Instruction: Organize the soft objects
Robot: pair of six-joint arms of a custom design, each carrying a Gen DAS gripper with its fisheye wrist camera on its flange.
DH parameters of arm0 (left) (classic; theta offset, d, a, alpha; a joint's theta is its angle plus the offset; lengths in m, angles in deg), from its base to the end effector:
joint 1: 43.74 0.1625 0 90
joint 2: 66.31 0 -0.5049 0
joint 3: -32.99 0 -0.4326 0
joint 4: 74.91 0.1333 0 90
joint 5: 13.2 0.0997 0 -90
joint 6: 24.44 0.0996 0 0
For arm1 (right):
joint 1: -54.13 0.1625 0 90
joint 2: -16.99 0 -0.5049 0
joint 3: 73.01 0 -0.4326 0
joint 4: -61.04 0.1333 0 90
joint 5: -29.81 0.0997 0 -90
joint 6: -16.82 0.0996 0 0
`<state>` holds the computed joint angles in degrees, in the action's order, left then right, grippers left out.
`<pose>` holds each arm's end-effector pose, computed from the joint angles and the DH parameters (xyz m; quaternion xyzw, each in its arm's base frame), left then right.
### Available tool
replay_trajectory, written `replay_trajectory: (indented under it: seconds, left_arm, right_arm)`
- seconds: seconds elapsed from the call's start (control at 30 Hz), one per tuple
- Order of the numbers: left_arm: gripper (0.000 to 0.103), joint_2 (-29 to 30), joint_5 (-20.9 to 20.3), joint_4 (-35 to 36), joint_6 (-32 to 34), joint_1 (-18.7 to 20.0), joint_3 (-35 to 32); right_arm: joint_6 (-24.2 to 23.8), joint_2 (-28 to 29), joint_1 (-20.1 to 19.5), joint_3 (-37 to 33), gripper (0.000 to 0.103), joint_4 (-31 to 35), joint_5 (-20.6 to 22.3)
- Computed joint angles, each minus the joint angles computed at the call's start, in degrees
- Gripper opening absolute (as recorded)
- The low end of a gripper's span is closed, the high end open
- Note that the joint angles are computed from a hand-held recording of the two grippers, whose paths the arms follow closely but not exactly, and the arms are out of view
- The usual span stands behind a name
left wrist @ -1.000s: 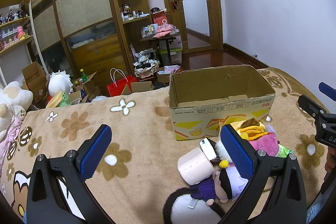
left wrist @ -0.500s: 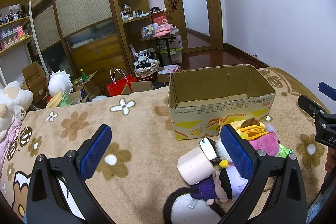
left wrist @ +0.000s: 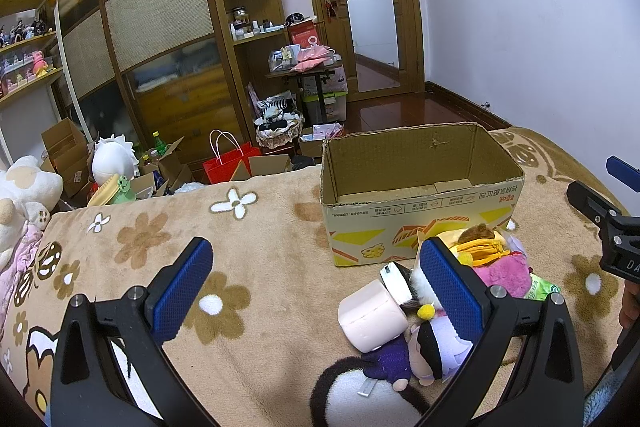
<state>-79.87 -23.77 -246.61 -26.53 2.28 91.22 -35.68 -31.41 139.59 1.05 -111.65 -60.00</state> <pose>-0.4510 -0.8003 0.0222 0.0712 0.7538 -0.4619 0.4620 0.0649 -0.8708 0.3822 0.3578 -0.8025 0.4202 0.2267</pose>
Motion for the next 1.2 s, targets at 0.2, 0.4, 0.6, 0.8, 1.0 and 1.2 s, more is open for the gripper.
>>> replay_trajectory:
  seconds: [0.2, 0.4, 0.6, 0.8, 1.0, 1.2]
  left_arm:
    - [0.102, 0.0, 0.0, 0.0, 0.1, 0.0, 0.0]
    - [0.102, -0.1, 0.0, 0.3, -0.2, 0.0, 0.1]
    - [0.102, -0.1, 0.0, 0.4, -0.3, 0.0, 0.1]
    - [0.102, -0.1, 0.0, 0.4, -0.3, 0.0, 0.2]
    - [0.102, -0.1, 0.0, 0.6, -0.5, 0.0, 0.1]
    - [0.102, -0.2, 0.0, 0.8, -0.7, 0.0, 0.2]
  right_arm:
    - [0.2, 0.0, 0.0, 0.0, 0.103, 0.0, 0.1]
    - [0.1, -0.1, 0.0, 0.0, 0.103, 0.0, 0.1]
    - [0.1, -0.1, 0.0, 0.0, 0.103, 0.1, 0.0]
    - [0.1, -0.1, 0.0, 0.0, 0.103, 0.1, 0.0]
    - [0.0, 0.0, 0.0, 0.0, 0.103, 0.2, 0.0]
    - [0.1, -0.1, 0.0, -0.3, 0.103, 0.5, -0.1]
